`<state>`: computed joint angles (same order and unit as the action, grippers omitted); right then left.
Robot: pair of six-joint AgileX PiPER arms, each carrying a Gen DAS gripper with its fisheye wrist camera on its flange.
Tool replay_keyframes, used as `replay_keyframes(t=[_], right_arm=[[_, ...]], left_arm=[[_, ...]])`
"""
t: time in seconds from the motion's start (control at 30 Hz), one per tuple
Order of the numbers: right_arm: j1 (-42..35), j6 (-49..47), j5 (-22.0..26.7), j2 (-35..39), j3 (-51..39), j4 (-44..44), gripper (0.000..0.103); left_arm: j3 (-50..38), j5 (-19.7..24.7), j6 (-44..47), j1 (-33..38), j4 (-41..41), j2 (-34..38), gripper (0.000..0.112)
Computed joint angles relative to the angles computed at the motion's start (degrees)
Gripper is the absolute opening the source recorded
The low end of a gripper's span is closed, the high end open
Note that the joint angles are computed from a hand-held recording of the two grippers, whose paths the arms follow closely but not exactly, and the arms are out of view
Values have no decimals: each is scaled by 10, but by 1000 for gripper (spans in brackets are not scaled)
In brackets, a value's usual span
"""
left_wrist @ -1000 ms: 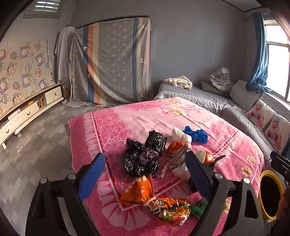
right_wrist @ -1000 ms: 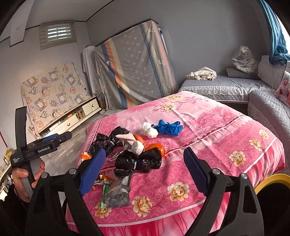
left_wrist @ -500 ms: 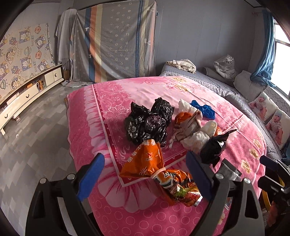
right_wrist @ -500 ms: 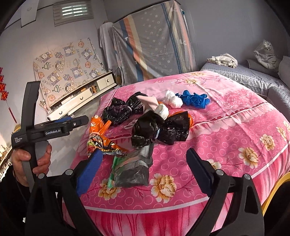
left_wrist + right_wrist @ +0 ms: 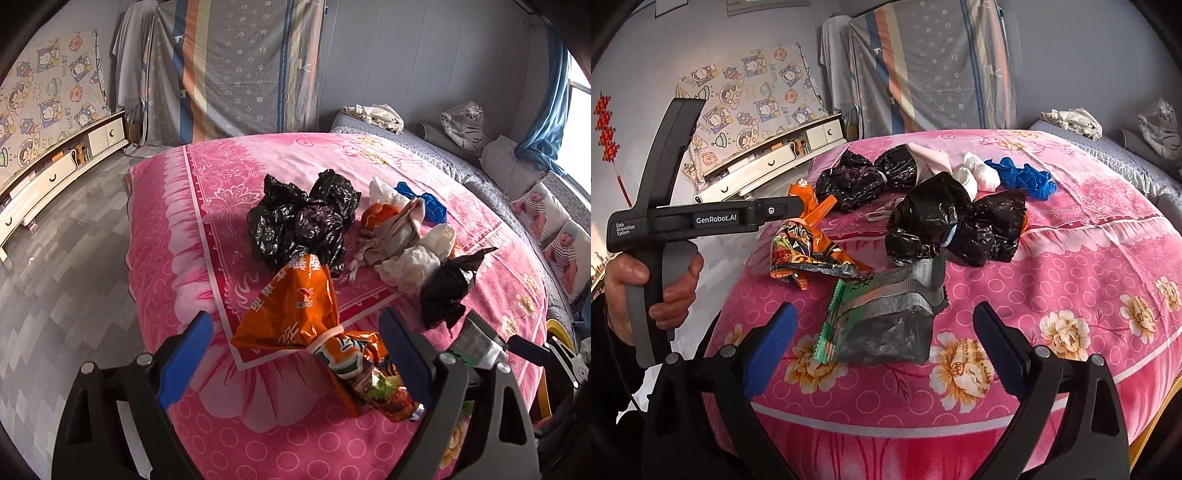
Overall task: Collect trash
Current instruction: 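Grasp the silver-green snack packet with the right tool while the left tool grasps the orange chip bag, then carry the snack packet and chip bag over the yellow-rimmed bin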
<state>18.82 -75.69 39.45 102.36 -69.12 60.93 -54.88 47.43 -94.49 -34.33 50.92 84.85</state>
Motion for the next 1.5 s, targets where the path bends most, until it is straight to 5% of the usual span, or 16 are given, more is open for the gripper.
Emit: replay_keyframes(t=[0.5,0.67,1.03,1.5], right_arm=[[21,46,-17,51,-44,-25,90],[23,52,-20,55,-49,-24,79],[28,32,-41,42,-32,-16,42],[18,18,-50,10,-8,-12,18]], left_arm=[[-9,-33,12,34,-2,40,79],[-9,-39,15,43,-4,46,62],[-15,-23,5,31,7,58,50],[-6,-8,-11,14,7,27,29]])
